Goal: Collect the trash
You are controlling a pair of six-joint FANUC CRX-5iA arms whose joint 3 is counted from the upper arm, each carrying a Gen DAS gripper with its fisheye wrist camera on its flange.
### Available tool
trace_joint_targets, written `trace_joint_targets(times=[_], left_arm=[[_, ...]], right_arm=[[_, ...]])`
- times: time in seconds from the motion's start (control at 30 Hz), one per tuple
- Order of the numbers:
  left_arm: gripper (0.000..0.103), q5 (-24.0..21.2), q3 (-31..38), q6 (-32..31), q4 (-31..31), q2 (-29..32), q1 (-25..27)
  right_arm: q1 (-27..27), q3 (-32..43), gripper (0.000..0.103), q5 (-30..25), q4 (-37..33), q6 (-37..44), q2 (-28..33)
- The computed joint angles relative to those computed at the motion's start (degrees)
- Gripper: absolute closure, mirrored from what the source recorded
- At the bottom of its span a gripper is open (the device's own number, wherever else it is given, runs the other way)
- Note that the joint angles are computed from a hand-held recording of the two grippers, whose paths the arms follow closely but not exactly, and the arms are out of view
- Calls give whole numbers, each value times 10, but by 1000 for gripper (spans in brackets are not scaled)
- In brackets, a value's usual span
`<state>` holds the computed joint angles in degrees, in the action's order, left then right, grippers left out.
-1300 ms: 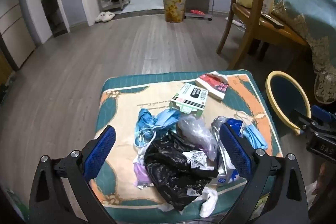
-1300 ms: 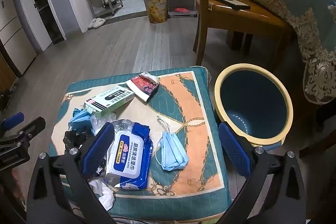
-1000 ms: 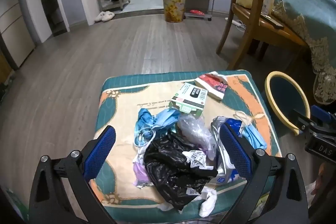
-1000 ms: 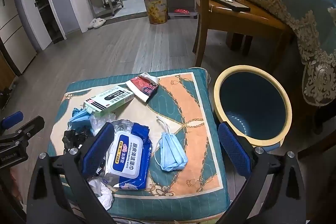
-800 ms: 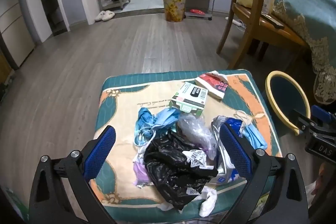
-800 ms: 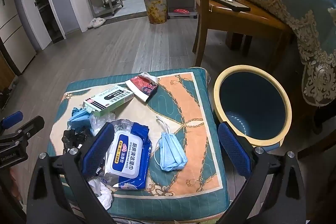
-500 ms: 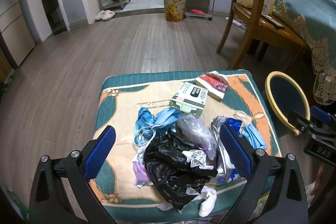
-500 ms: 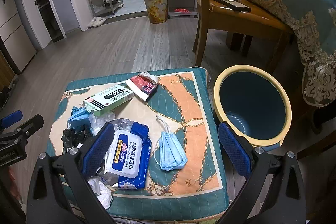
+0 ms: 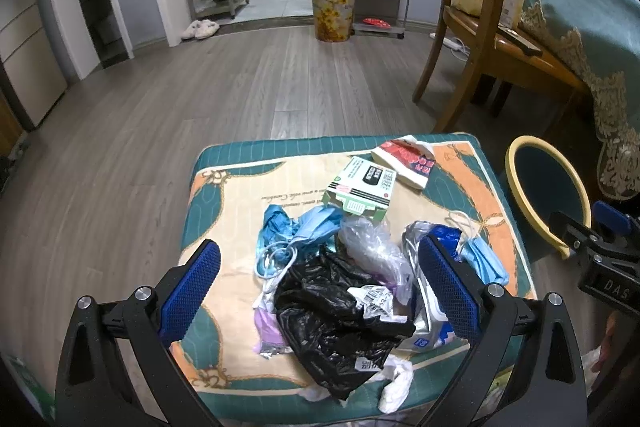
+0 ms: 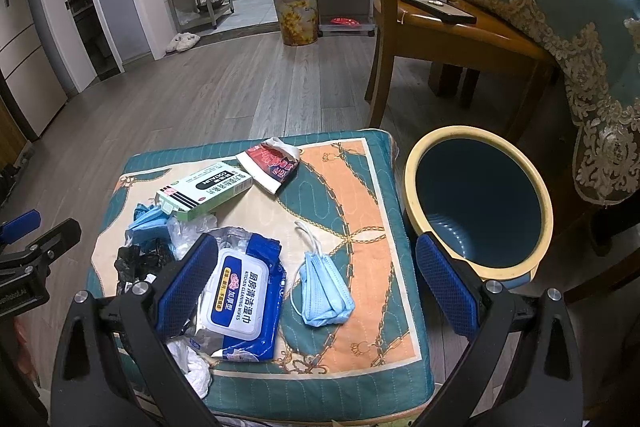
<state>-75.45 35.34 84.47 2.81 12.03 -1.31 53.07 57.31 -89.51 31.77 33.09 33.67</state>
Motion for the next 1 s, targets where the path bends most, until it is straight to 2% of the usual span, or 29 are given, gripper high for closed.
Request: trace_joint_targets(times=[1.0], left_arm=[[5,-3,6,1,1,5,1]], right_arm=[[1,10,6,-8,1,3,6]])
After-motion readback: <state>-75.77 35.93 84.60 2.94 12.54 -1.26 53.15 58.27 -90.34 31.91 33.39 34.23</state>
